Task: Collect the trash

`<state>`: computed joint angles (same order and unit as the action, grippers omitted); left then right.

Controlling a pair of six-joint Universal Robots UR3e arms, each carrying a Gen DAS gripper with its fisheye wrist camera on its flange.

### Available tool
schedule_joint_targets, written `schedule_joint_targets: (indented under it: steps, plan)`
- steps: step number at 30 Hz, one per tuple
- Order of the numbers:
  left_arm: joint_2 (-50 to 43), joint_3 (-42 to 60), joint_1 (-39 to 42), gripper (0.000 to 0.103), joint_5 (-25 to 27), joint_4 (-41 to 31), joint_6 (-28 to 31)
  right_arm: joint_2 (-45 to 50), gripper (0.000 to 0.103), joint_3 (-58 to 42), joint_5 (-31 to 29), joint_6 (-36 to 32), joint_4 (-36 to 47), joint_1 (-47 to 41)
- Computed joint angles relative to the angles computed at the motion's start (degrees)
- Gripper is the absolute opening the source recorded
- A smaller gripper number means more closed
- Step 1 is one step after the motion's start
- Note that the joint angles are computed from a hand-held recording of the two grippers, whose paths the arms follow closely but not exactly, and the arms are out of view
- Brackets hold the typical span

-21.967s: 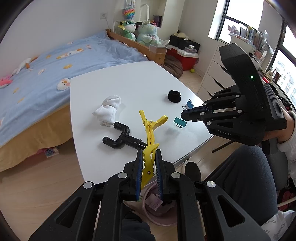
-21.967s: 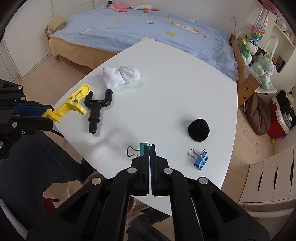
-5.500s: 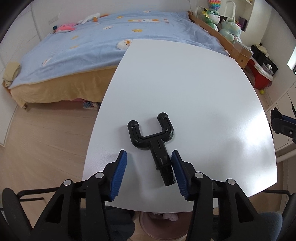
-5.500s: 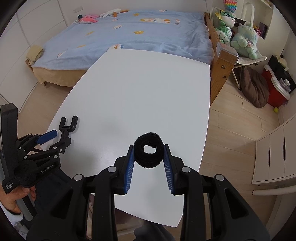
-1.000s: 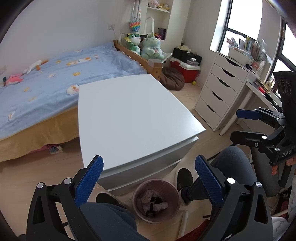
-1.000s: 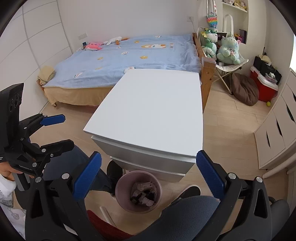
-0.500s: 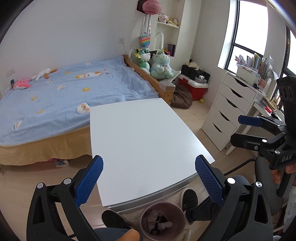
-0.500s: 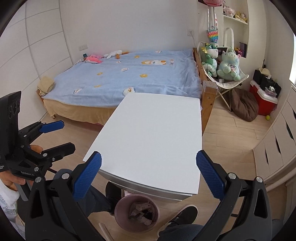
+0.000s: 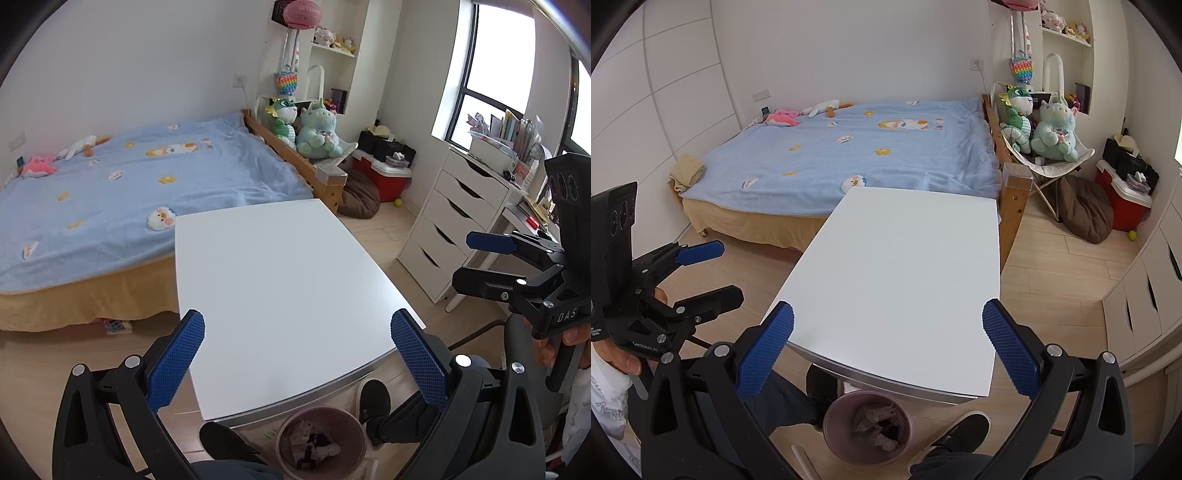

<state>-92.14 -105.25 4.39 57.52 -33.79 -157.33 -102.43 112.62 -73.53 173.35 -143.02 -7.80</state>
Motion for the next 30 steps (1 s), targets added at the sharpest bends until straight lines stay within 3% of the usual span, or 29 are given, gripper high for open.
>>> schedule_joint_targets:
  steps: [30]
  plan:
    - [-0.43,0.78,-0.66,0.097,1.28,-0.07,-0.66,1.05,0.1,0.28,-0.57,-0.03,-1.09,0.87]
